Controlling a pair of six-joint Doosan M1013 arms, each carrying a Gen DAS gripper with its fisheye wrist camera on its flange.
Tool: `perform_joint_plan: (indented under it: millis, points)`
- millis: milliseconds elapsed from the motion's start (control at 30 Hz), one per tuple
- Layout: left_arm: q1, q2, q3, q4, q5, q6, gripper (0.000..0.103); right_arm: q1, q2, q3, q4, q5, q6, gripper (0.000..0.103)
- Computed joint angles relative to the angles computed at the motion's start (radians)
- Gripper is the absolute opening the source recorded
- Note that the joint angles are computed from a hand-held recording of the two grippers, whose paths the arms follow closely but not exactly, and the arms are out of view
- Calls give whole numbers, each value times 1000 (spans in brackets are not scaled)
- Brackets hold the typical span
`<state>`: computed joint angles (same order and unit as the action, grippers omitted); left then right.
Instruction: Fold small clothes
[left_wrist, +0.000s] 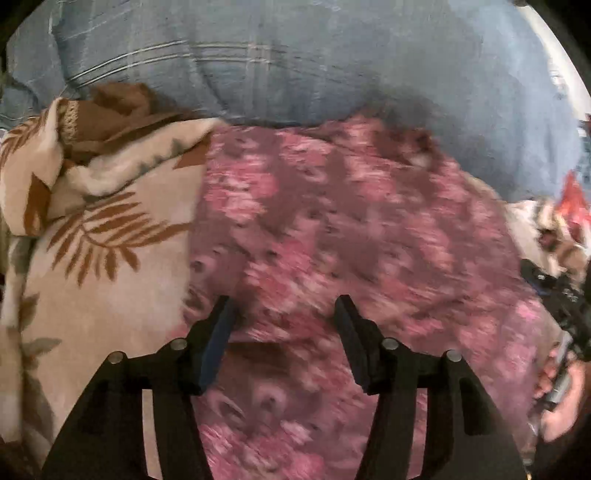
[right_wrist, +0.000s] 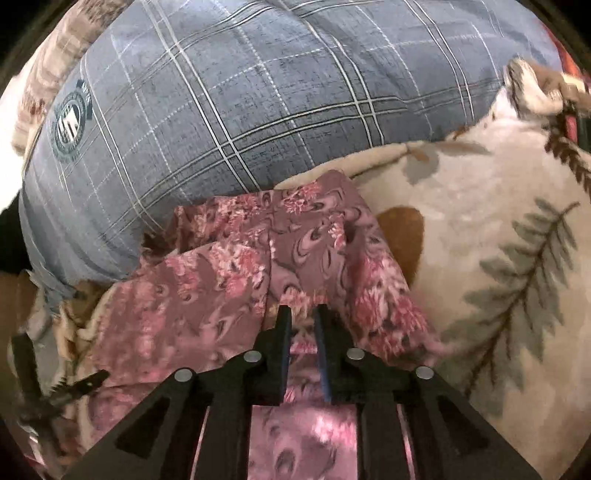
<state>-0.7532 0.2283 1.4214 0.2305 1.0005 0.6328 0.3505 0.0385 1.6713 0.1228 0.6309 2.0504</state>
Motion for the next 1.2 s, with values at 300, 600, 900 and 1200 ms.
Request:
perform_joint_plan:
  millis: [300,600,900,1200]
  points:
    - [-58,58,-71,39,154,31,62,14,-32,37,0,71,-55,36]
    - [-117,33,-32,94,185,-36,62,83,-107,99,-129,139,-77,39]
    - [-150,-15,8,69,201,-49,62,123,-191,164,-171,170,-46,41]
    - [-165,-153,142,38,170,-45,62,114,-270,214,-151,213,-36,41]
